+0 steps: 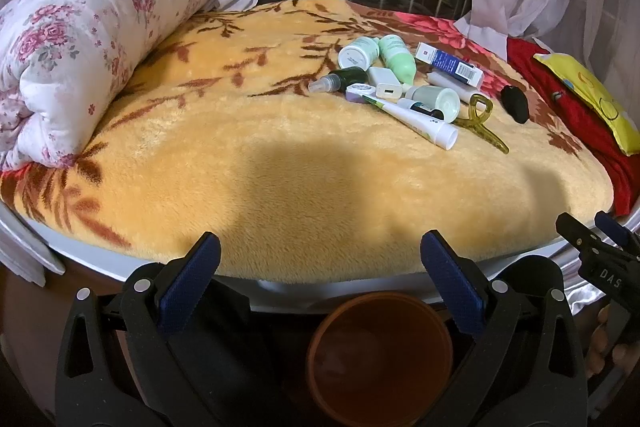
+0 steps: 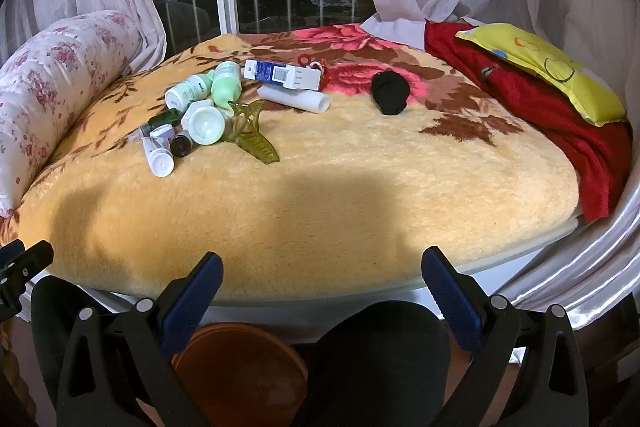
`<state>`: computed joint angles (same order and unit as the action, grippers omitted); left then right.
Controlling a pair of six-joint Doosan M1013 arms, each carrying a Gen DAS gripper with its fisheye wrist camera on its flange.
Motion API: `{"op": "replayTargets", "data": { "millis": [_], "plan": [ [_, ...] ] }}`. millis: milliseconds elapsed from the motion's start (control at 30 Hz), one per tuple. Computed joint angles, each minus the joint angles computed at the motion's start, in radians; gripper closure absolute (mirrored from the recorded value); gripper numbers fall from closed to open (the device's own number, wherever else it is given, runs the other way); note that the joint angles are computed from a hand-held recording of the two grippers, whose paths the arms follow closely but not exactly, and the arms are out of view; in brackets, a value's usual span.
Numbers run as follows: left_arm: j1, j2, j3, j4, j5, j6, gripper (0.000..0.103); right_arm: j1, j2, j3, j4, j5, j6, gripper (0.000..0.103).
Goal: Collect trash
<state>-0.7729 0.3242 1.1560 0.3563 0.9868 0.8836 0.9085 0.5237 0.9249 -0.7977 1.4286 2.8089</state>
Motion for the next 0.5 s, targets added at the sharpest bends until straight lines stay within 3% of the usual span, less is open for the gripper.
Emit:
{"op": "replayTargets", "data": {
  "millis": [500],
  "plan": [
    [-0.006, 0.0, -0.001, 0.019, 0.005, -0.005, 0.005, 0.0, -0.011, 0.013, -0.002, -0.007, 0.019, 0.005]
  ]
}}
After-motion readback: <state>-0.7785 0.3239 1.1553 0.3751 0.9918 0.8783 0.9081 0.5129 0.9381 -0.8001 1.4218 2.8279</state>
